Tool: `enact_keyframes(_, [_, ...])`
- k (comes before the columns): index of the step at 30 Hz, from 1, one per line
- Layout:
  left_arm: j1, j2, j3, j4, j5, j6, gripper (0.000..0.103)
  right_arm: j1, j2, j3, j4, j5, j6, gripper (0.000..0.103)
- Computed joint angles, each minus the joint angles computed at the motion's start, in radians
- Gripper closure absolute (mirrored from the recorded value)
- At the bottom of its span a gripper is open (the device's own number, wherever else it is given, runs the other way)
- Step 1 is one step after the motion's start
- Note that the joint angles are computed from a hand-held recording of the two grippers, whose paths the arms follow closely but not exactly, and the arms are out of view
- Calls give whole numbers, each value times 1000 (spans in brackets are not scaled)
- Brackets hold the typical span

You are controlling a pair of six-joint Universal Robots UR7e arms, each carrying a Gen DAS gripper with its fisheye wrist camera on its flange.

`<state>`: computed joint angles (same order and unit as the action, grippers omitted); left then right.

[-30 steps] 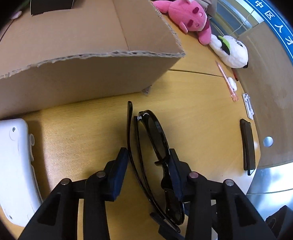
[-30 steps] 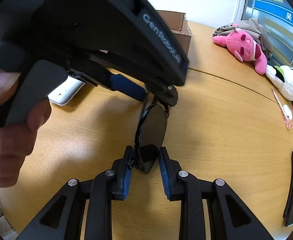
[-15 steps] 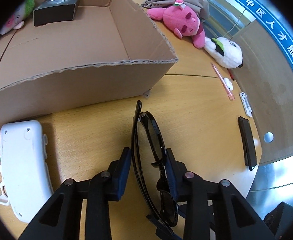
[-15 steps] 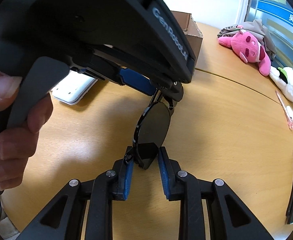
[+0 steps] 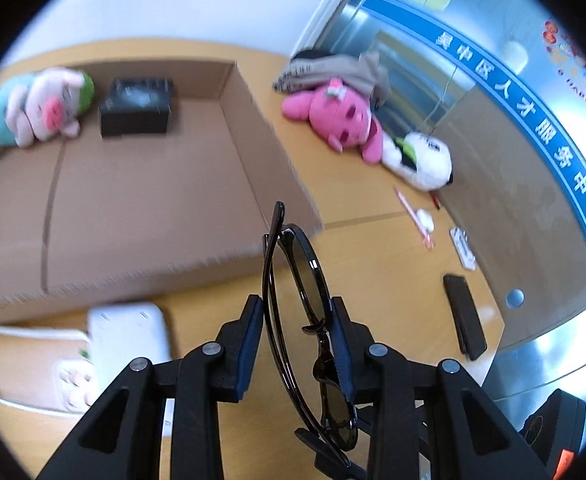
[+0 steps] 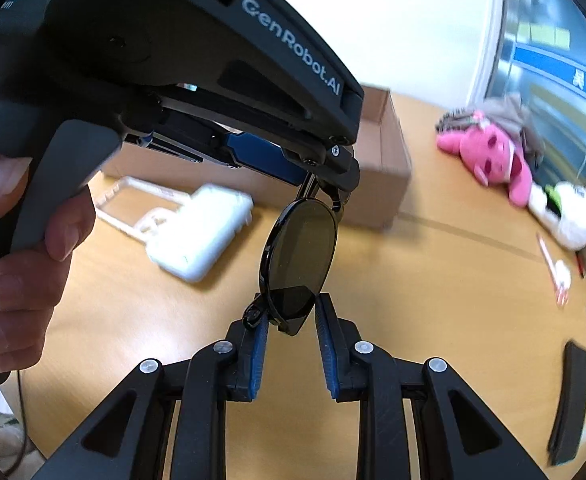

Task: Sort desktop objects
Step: 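Lift the sunglasses with the right tool over the cardboard box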

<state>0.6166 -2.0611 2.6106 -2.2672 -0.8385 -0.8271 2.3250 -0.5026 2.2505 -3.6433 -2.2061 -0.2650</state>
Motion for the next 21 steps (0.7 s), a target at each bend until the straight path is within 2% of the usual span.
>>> enact_keyframes(4, [1,-82,-54,98,52,20,71,26,-10,-78,55,25,-19,78])
enact_keyframes(11, [47,-188,-171,273,132,47,71,47,21,-255,175,130,-25,78])
enact_keyframes(12, [62,-202,-186,289,140,54,76,50,29,-280,191,140,-29,78])
enact_keyframes(13, [75,-211,-197,296,142,65,92,52,38,-306,207,151,-32,78])
enact_keyframes(16, [150,-221,-236,310,147,106,92,64,77,-399,261,180,-42,82])
enact_keyframes(19, [278,-199,-261,233,110,198,92,63,116,-480,323,206,-42,82])
enact_keyframes(21, [383,-178,-273,155,58,268,92,58,152,-535,380,217,-32,82])
